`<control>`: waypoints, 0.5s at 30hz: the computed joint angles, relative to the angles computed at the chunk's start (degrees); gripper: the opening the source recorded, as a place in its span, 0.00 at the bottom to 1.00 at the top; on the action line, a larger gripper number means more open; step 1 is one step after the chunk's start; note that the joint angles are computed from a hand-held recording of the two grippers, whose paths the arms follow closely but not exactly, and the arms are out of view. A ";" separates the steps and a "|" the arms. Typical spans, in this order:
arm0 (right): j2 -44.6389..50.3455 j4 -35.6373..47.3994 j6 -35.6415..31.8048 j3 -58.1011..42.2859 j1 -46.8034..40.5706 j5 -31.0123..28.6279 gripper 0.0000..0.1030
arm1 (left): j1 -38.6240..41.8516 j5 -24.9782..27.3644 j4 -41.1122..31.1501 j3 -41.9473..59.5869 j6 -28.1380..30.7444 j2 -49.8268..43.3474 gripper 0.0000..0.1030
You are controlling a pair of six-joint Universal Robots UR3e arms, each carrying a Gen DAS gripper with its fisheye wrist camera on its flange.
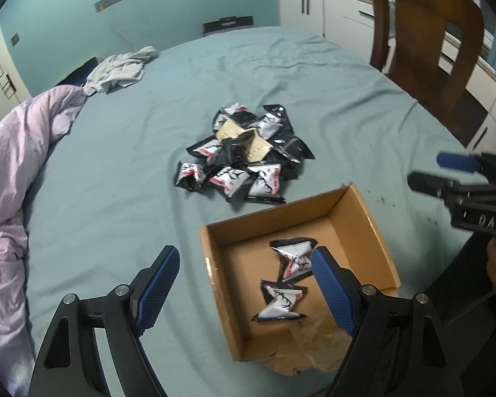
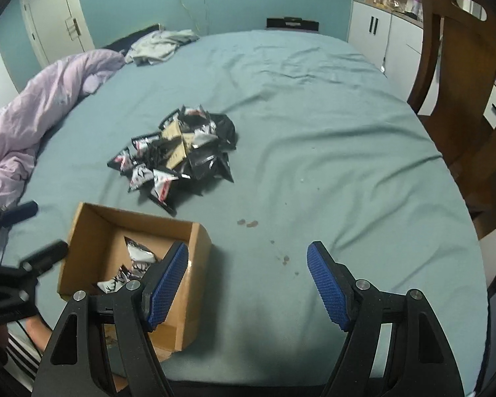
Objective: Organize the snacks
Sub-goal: 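Reach the right gripper into the pile and grasp a black packet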
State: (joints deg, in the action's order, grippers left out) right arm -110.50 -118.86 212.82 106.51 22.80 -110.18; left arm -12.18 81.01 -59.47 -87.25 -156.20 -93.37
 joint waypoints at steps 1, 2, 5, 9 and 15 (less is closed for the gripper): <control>-0.08 -0.58 -0.30 0.14 -0.29 0.08 0.72 | -0.58 0.46 0.04 0.23 -0.04 -0.41 0.81; -0.17 -1.10 0.37 0.51 0.18 -0.19 0.72 | -0.99 0.85 0.06 0.43 -0.27 -0.78 0.81; -2.11 -3.17 -1.90 3.46 -4.33 3.46 0.72 | -1.33 0.98 -0.53 1.49 -0.89 -1.96 0.81; -3.14 -3.19 -9.17 4.83 -16.44 16.04 0.72 | -1.33 2.21 -0.70 3.17 -1.75 -3.98 0.81; 2.93 -4.49 -14.94 2.27 -24.83 23.22 0.72 | 0.37 0.95 -5.08 6.32 -3.14 -6.49 0.81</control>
